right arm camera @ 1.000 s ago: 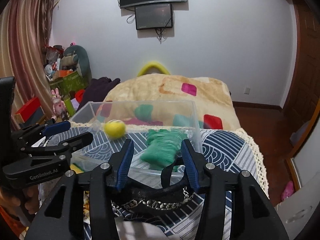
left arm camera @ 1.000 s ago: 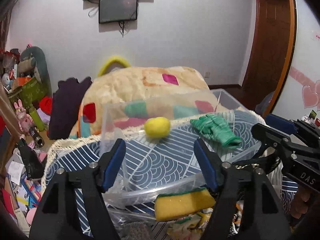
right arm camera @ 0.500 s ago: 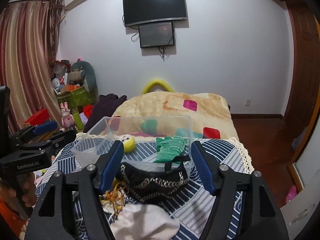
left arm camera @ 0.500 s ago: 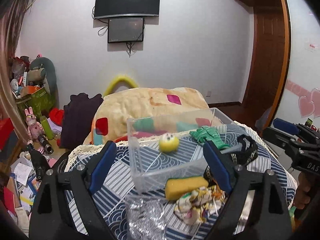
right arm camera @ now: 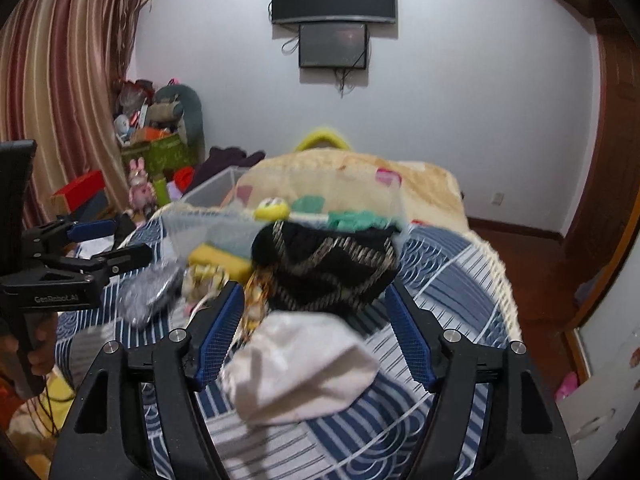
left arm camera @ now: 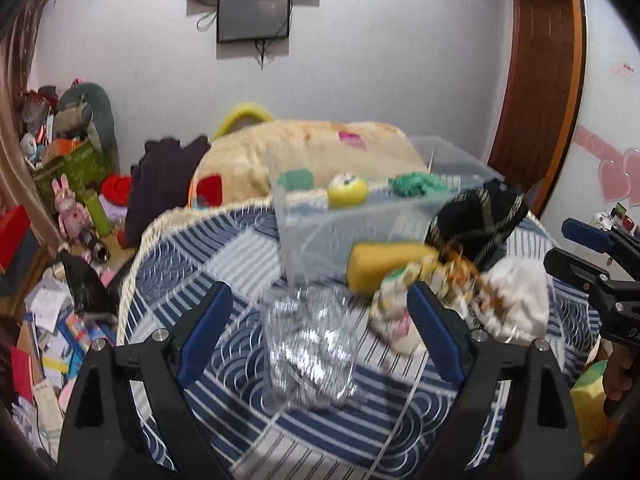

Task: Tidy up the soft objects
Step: 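Grasp the bagged silver gloves with the left tool while the right tool grasps the white pouch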

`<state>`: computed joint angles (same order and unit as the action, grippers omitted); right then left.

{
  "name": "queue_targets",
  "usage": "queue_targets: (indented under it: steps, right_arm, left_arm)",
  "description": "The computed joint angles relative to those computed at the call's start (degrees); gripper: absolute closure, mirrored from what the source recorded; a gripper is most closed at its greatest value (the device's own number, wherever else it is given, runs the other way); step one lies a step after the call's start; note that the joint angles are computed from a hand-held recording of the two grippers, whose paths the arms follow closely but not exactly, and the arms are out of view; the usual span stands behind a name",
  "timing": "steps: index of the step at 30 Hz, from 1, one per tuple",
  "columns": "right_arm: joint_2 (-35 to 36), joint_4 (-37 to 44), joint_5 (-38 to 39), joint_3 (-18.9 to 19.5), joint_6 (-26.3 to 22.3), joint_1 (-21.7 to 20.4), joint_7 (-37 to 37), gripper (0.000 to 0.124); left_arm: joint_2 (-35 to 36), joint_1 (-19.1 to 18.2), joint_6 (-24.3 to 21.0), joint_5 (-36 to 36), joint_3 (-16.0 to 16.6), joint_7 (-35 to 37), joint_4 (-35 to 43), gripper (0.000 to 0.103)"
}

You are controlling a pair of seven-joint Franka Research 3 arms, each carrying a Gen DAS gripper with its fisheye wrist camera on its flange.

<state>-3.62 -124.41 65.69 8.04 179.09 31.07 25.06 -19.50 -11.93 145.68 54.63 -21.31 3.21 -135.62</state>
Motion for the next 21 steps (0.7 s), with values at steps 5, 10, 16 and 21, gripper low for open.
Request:
queue_targets:
  steps: [5, 10, 16, 21]
  right_arm:
    - [0.6, -1.4, -8.6, 0.1, -3.2, -1.6, 10.4, 0.054]
    - [1.0, -3.5, -17.4, 0.5, -3.6, -2.9, 19.1, 0.054]
    - [1.0, -4.6, -19.9, 0.1, -5.0, -3.3, 22.0, 0.053]
    - [0.7, -3.3, -12.0, -1.3, -10.9, -3.5, 15.9, 0.053]
  left_arm:
    - [0.6, -0.4, 1.2, -2.3, 0.6, -1.4, -2.1, 0.013]
    - [2.4, -0.8, 2.1, -4.6, 1.1, -0.7, -2.5, 0.013]
    - [3.9, -1.1, 3.6, -6.1, 1.8, -0.2, -3.1, 0.013]
    - [4.0, -0.3, 6.9, -6.6, 2.4, -1.4, -4.3, 0.022]
